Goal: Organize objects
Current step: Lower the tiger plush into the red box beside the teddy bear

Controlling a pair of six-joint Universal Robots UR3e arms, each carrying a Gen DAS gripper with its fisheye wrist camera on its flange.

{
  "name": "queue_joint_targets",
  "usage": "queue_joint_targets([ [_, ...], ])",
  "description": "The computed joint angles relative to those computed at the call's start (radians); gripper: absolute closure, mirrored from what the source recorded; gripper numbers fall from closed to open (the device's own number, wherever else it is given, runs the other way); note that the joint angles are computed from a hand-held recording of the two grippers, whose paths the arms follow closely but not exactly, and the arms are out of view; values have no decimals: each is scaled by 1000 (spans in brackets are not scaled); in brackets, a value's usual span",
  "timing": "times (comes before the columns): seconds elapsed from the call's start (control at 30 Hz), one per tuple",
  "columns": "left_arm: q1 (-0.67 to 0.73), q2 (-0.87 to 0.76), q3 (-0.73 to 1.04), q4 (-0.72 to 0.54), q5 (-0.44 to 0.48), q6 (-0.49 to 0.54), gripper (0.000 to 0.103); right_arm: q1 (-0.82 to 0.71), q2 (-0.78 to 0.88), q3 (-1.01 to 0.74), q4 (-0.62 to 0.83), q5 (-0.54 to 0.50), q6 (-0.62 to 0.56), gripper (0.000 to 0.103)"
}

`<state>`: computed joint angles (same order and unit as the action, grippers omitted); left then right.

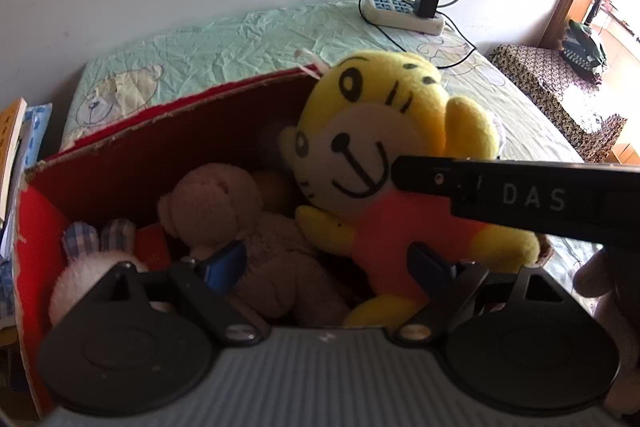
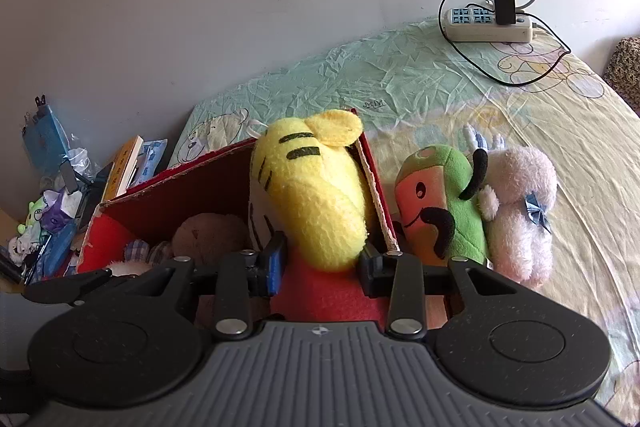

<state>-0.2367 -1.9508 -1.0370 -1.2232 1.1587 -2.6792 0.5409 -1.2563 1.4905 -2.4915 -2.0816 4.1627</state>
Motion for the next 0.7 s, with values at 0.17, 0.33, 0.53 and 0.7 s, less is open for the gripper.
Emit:
queue_joint_targets([
  [0.17, -7, -24, 30, -9, 25, -14, 11, 4, -8, 3, 2, 0, -4, 62],
  [0.33, -42, -55, 71, -10, 105, -41, 11, 21, -33, 33, -21, -38, 3, 58],
  [0.53, -61, -64, 83, -2, 144, -58, 10, 22, -59, 74, -56, -41, -3, 61],
  [0.7, -79, -56, 65, 26, 185, -69, 6, 19, -63, 104, -78, -30, 5, 68],
])
